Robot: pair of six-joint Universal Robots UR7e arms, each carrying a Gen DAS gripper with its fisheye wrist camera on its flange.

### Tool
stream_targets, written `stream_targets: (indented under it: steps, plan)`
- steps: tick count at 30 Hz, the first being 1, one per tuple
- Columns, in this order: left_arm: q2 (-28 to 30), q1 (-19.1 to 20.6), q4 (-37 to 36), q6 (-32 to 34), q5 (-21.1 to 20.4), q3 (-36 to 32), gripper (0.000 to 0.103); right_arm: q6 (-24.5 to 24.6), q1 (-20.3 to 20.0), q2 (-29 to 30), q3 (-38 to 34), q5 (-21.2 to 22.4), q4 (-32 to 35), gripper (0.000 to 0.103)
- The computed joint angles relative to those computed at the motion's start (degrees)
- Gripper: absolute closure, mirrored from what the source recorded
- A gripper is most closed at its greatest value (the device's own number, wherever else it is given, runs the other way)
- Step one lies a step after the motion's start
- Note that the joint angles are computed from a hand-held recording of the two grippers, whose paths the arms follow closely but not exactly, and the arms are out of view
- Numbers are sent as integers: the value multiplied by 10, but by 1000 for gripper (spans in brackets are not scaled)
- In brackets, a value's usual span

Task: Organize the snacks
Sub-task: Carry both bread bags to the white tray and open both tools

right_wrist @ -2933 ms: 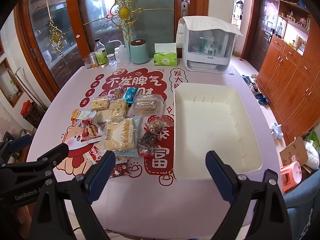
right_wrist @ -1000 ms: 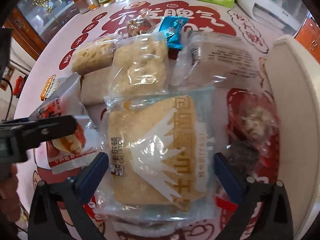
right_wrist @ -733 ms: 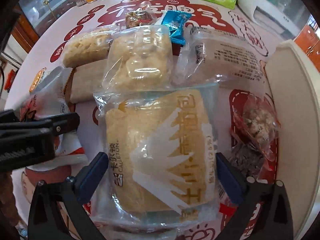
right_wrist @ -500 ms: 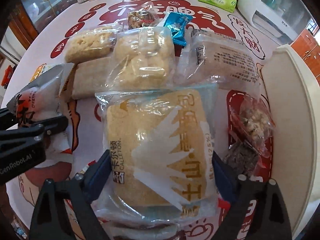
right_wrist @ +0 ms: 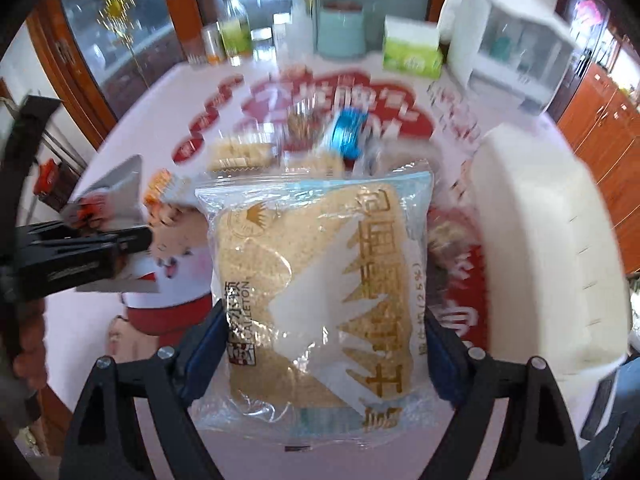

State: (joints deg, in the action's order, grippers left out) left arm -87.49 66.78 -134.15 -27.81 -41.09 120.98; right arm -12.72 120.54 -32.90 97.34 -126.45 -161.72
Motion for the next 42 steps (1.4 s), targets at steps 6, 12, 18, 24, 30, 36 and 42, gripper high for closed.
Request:
stream_targets:
  steps: [6, 12, 18, 24, 30, 36, 42]
  plan:
    - [-27, -91, -39, 30, 31, 10, 56, -56, 18, -59, 15, -8, -86, 15]
    - [54, -153, -72, 21, 51, -38, 55, -122, -16, -107, 14, -6, -119, 15]
    - [211, -185, -90, 15, 68, -142, 55, -183, -84, -144, -1, -3, -128, 14]
    - [362, -174, -48, -6, 64, -281, 55, -176, -142, -170, -20, -2, -69, 13]
    - [459, -172, 14, 4, 82, -378, 46, -190, -183, -180, -28, 7, -55, 11]
    - [495, -174, 49, 45, 77, -408, 0, -148, -222, -184, -43, 33, 44, 10]
    - [467, -175, 69, -28, 82, -371, 0, -163, -228, -195, -13, 74, 0, 0]
